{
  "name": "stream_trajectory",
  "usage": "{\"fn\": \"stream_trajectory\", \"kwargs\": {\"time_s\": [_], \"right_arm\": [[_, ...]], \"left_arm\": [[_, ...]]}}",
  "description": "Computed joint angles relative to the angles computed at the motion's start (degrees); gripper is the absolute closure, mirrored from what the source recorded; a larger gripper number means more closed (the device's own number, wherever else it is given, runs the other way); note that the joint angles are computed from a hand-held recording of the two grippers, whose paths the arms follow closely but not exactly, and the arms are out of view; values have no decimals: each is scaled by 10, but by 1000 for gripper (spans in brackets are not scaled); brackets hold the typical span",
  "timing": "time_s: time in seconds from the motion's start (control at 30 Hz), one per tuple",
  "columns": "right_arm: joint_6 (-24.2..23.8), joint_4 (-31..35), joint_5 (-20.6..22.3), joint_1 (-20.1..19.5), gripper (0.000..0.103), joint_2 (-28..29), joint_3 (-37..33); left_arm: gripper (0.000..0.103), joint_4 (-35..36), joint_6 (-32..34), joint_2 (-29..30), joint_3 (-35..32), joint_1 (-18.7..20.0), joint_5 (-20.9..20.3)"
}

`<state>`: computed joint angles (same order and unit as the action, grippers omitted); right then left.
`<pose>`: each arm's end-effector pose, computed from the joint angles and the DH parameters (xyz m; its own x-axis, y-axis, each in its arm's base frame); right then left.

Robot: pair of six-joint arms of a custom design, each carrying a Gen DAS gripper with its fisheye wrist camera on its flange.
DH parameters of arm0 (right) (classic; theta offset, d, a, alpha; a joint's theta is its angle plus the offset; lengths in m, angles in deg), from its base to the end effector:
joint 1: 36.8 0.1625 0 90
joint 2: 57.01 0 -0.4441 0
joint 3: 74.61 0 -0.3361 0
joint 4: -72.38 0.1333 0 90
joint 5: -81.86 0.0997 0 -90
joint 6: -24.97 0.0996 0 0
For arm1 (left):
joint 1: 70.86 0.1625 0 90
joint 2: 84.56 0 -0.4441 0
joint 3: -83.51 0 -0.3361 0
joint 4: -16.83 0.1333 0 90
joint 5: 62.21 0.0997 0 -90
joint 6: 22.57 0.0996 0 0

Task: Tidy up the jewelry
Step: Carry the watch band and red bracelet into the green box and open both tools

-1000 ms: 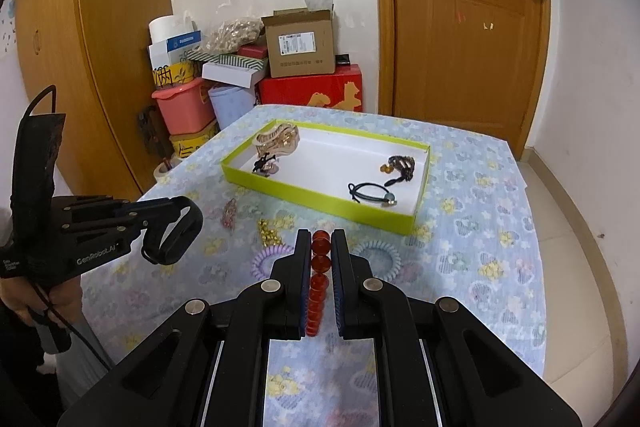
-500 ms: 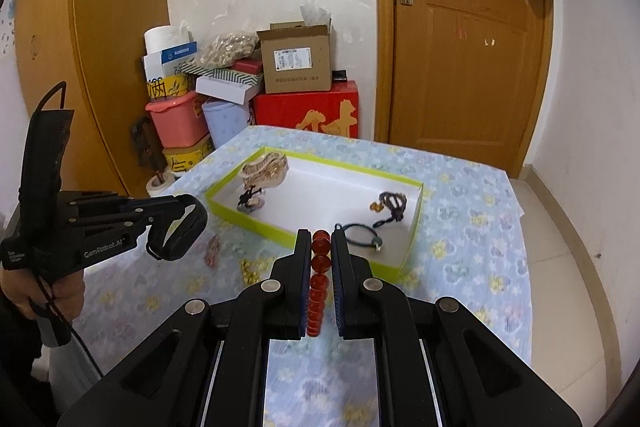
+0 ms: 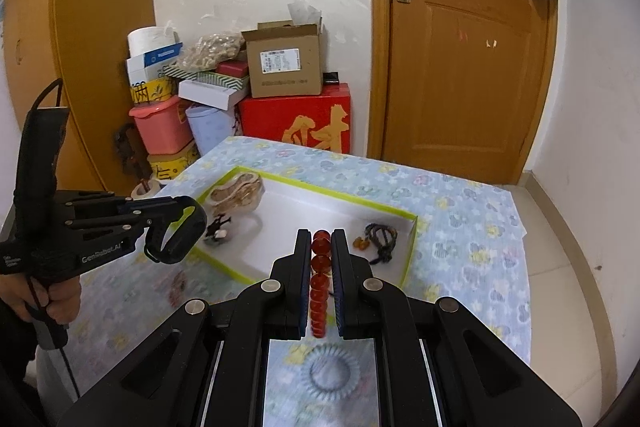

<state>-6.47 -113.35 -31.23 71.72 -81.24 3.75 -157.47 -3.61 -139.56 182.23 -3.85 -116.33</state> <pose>0.3236 -0.6692 0.0701 -0.6909 -0.4085 0.5965 -0.7008 0.5813 -0.4135 -0.0680 -0.6510 0.2976 -0.7499 0.1945 -0.6323 0.5713 0.6725 -0.4706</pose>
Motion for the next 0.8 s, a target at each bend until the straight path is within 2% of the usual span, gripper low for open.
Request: {"fn": "stream_trajectory", "kwargs": {"time_s": [0.33,0.8], "right_arm": [[21,74,6,-23,93,41,-84],[40,112,-14,-48,93,62,-111]], "left_arm": [[95,37,-4,44,-67,24,-16],[95,63,-5,75,-96,42,-12]]}}
